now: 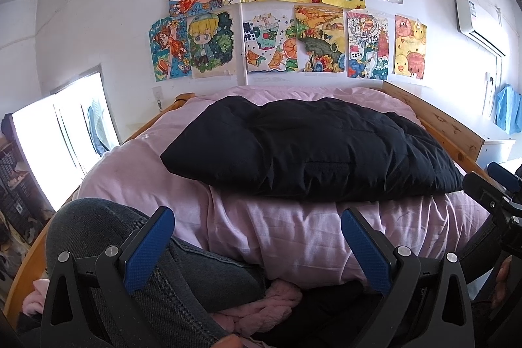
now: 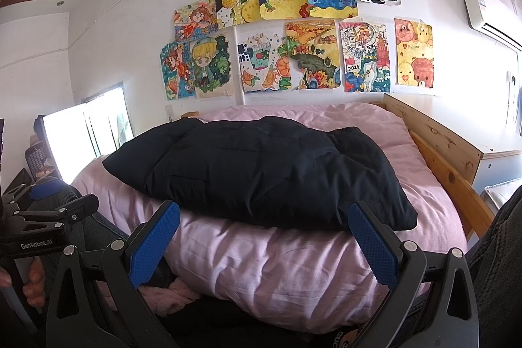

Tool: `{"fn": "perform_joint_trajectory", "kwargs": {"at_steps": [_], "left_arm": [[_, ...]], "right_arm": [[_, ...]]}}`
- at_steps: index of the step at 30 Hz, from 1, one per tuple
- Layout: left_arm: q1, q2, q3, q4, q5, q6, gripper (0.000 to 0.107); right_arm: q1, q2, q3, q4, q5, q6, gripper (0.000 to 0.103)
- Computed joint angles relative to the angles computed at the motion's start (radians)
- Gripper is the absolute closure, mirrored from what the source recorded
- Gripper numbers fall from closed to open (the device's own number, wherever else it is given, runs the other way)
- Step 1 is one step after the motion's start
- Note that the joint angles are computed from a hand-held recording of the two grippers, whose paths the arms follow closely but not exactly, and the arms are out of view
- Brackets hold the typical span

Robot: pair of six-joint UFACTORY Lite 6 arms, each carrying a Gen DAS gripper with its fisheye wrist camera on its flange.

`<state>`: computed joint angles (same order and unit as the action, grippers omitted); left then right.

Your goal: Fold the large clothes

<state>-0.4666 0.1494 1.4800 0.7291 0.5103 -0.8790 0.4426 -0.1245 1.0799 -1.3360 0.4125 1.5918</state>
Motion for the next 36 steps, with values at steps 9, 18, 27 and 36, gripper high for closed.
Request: {"fn": "perform_joint_trajectory", "kwargs": {"at_steps": [9,18,27,36], "left_arm": [[0.049,-0.014,-0.02,-0.082,-0.044,0.097,0.004],[0.047,-0.021,-0.03,-0.066,-0.047,0.084,0.004],[0.077,-0.023,-0.026,-0.12,-0.05,0.153,0.004],[0.099,-0.022,-0.024,-0.135,-0.065,0.189,0.004]], "right_arm": [[-0.01,-0.005,-0.012,-0.041,-0.013,0.041,0.001],[-0.02,-0.012,-0.027,-0.068,-0.027,0.067,0.001],[-0.028,-0.017,-0.022,-0.027,-0.037,0.022,0.001],[-0.046,-0.03,-0.04,-0.058,-0.064,0.044,0.001]]}}
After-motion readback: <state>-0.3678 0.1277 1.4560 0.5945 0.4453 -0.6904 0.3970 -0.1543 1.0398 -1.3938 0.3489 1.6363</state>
